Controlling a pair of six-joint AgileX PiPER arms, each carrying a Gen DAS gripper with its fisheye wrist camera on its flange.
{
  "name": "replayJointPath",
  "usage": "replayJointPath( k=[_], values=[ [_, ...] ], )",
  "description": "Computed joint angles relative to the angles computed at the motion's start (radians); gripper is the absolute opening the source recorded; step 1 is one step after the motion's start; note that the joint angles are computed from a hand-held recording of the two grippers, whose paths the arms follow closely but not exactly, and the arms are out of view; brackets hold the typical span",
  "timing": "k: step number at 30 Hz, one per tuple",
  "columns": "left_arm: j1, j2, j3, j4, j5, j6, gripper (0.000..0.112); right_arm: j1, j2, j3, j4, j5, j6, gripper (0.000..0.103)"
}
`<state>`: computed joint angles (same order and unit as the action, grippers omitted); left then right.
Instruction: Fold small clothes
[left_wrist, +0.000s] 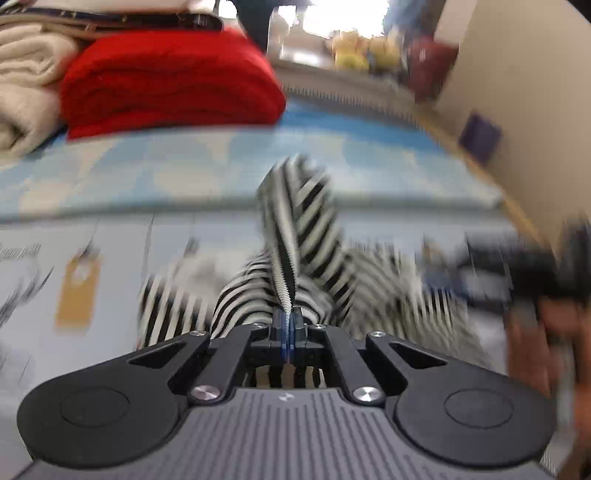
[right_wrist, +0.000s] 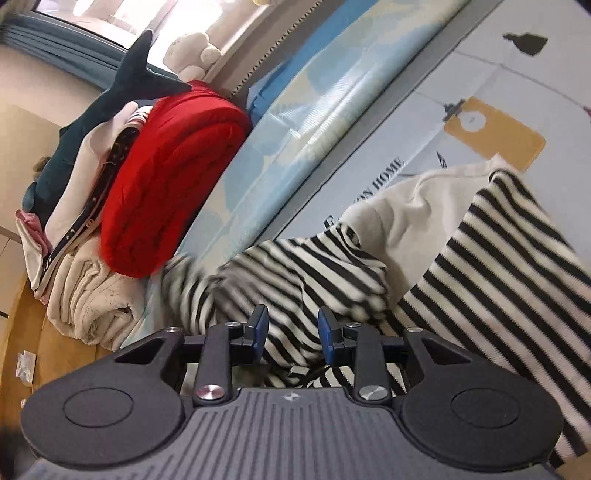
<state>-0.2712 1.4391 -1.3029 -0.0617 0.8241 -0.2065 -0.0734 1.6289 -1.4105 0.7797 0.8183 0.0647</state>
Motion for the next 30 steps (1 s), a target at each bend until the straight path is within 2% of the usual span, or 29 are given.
replayJointPath(
  k=[2,3,4,6,8,11,13,15,18,19,22,26,29,30],
  values=[
    [0.011,-0.056,0.038,-0.024,0.13,-0.014,0.002,-0.013,-0.015,0.009,0.007,0.009,-0.006,0.032],
    [0.033,-0.068,0.055,-0.059,0.165,-0.01,0.003,-0.018,-0.02,0.014,0.011,0.013,-0.007,0.032],
    [0.06,-0.09,0.09,-0.096,0.162,-0.008,0.005,-0.023,-0.027,0.02,0.01,0.016,-0.007,0.032],
    [0.113,-0.136,0.175,-0.128,0.089,-0.028,0.024,-0.026,-0.042,0.035,-0.009,0.021,0.004,0.032],
    [0.171,-0.125,0.206,-0.172,0.087,-0.057,0.025,-0.031,-0.056,0.058,-0.011,0.028,0.004,0.032],
    [0.26,-0.078,0.202,-0.303,0.117,0.005,0.025,-0.035,-0.068,0.097,-0.015,0.045,0.018,0.032],
    [0.304,-0.051,0.186,-0.379,0.124,0.056,0.03,-0.029,-0.063,0.114,-0.007,0.056,0.013,0.032],
    [0.315,-0.028,0.163,-0.377,0.11,0.056,0.034,-0.013,-0.058,0.127,-0.002,0.061,0.006,0.032],
    [0.325,0.029,0.137,-0.377,0.099,0.05,0.035,0.013,-0.047,0.139,0.033,0.053,-0.003,0.037],
    [0.324,0.048,0.115,-0.384,0.113,0.043,0.035,0.026,-0.041,0.138,0.04,0.044,-0.002,0.041],
    [0.324,0.074,0.102,-0.432,0.121,0.071,0.035,0.083,-0.023,0.127,0.003,-0.004,0.05,0.049],
    [0.263,0.1,0.095,-0.354,0.098,0.039,0.035,0.138,0.027,0.104,0.057,-0.026,0.075,0.049],
    [0.217,0.121,0.102,-0.267,0.092,0.008,0.034,0.181,0.048,0.069,0.019,-0.052,0.099,0.047],
    [0.204,0.121,0.108,-0.244,0.084,0.009,0.027,0.201,0.051,0.056,-0.03,-0.065,0.131,0.043]
  ],
)
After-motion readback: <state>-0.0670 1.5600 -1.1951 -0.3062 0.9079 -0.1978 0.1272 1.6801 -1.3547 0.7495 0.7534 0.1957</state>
